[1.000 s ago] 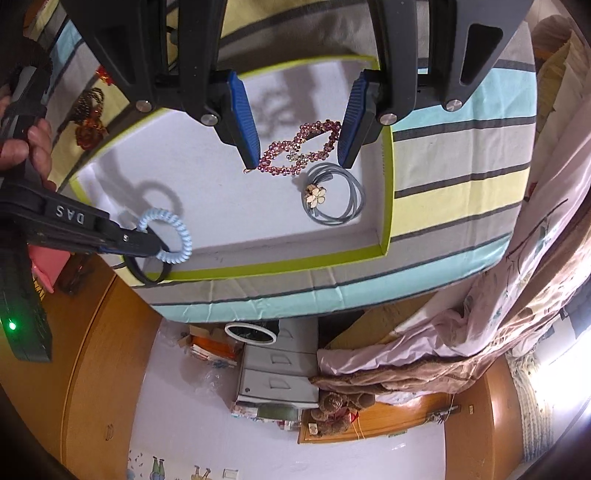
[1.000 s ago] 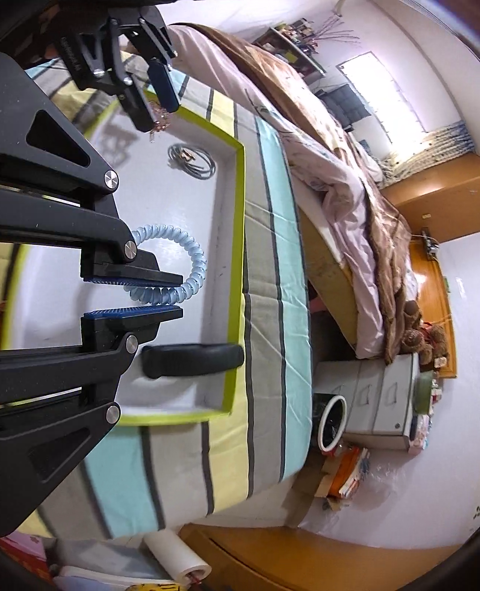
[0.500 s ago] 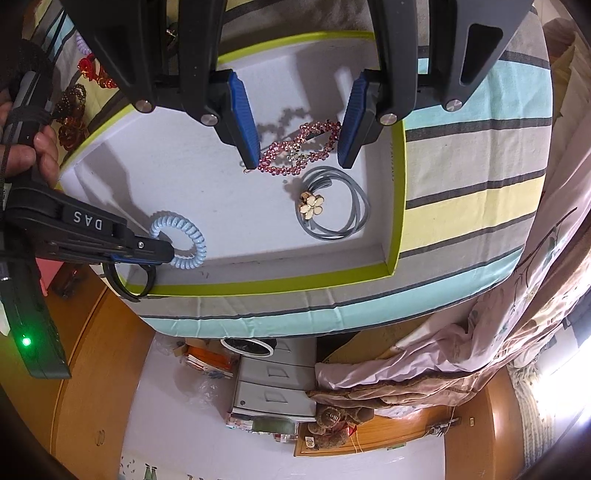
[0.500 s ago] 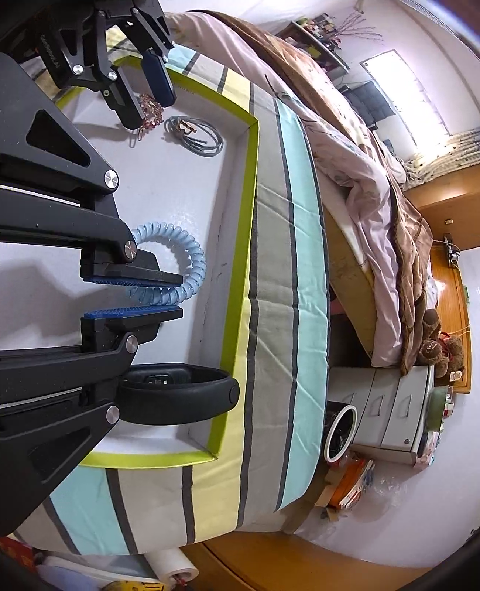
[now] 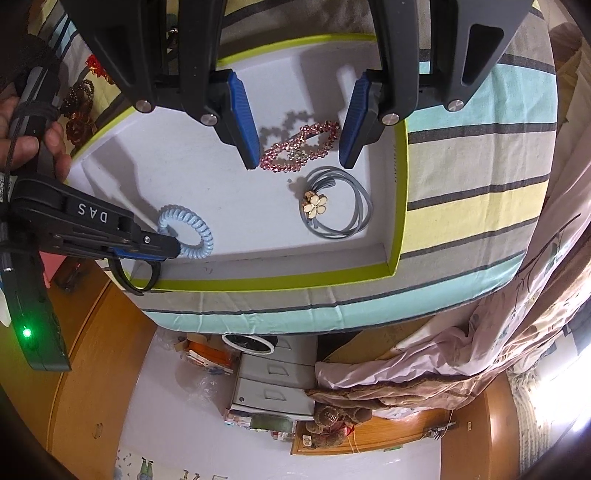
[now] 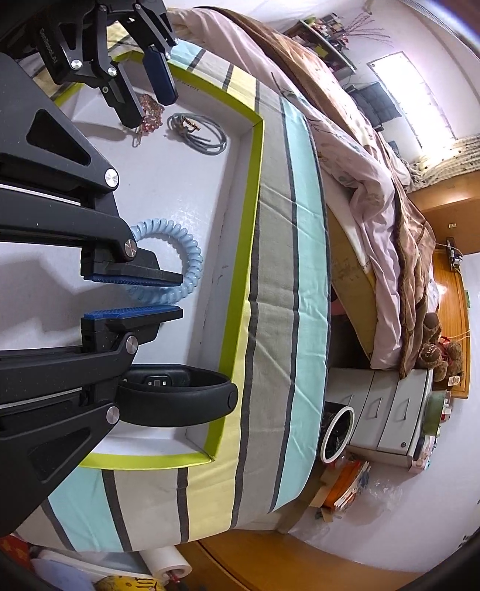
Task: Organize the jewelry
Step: 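Carry the blue coil and pink clip into the tray and open both tools, then grasp the purple coil hair tie with the right tool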
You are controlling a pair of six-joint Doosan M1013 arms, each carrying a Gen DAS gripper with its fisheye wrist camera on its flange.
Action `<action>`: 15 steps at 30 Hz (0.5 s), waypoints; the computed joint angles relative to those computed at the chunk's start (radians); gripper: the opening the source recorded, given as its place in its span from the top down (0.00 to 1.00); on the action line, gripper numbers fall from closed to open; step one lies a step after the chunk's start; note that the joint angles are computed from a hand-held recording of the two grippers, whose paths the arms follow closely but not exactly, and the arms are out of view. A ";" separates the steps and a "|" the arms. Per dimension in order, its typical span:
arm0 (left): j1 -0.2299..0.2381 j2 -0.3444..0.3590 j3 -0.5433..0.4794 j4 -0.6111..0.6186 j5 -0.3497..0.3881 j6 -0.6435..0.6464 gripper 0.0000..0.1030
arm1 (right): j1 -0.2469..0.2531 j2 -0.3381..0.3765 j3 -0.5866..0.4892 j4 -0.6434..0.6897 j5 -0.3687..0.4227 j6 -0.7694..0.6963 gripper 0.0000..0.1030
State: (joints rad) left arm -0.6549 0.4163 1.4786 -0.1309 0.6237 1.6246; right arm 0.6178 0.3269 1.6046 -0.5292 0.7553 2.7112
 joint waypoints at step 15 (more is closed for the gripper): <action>0.000 -0.107 0.110 -0.179 -0.083 0.143 0.50 | 0.060 -0.090 0.072 -0.141 -0.059 0.175 0.80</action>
